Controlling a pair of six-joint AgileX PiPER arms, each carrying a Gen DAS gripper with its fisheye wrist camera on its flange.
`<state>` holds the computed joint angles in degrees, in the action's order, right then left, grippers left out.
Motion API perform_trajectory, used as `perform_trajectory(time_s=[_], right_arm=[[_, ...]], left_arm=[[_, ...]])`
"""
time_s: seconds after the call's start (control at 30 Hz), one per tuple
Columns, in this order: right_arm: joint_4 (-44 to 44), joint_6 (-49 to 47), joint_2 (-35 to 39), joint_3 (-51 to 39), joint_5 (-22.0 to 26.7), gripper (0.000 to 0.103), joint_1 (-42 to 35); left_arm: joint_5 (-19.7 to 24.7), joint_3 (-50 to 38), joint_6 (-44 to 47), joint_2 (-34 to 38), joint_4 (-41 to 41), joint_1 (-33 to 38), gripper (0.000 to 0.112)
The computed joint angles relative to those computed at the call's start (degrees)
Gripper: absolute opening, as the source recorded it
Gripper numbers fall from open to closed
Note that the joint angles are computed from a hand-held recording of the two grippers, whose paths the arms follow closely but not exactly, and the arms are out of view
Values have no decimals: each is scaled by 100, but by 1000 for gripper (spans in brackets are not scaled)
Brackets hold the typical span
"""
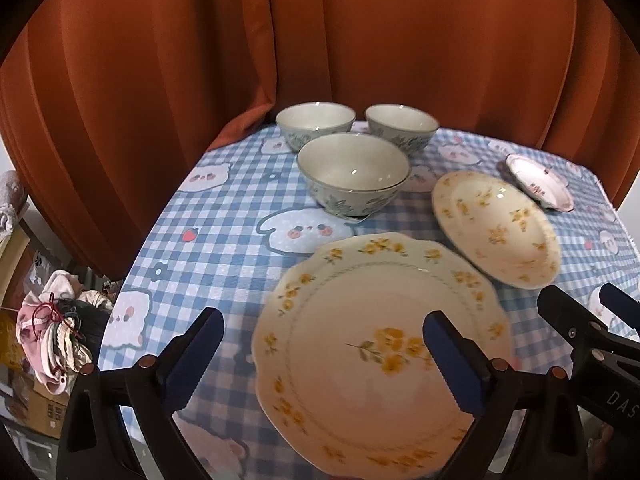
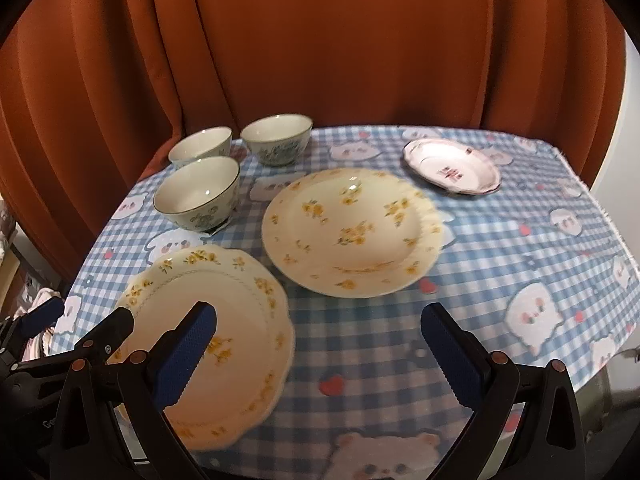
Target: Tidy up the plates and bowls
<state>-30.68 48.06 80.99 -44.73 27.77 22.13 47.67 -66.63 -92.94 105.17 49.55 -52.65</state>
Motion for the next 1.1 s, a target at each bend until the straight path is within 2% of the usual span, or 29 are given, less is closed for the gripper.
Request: perform_trajectory(time_s=[0.33, 0.6, 0.67, 0.87, 0.93, 1.1], right_arm=[[502, -21, 1343, -670, 16, 98, 137], [743, -78, 1792, -903, 223, 98, 206], [875, -183, 1887, -946, 255, 97, 200], [1294, -615, 2124, -1081, 296, 79, 246], [1476, -807, 2193, -1151, 322, 71, 225], [1667, -955, 2369, -1305, 439, 68, 193]], left_arm=[[-725, -40, 1511, 400, -1022, 894, 96], [-1098, 22, 2168, 574, -1540, 1204, 94], [-1209, 31, 2383, 614, -1734, 1261, 89], [-1424, -32, 3033, 731, -2210, 1361, 76], [-1437, -87, 3169, 786, -2306, 1376, 76], [-1481, -140, 3334, 814, -2432, 1433, 76]])
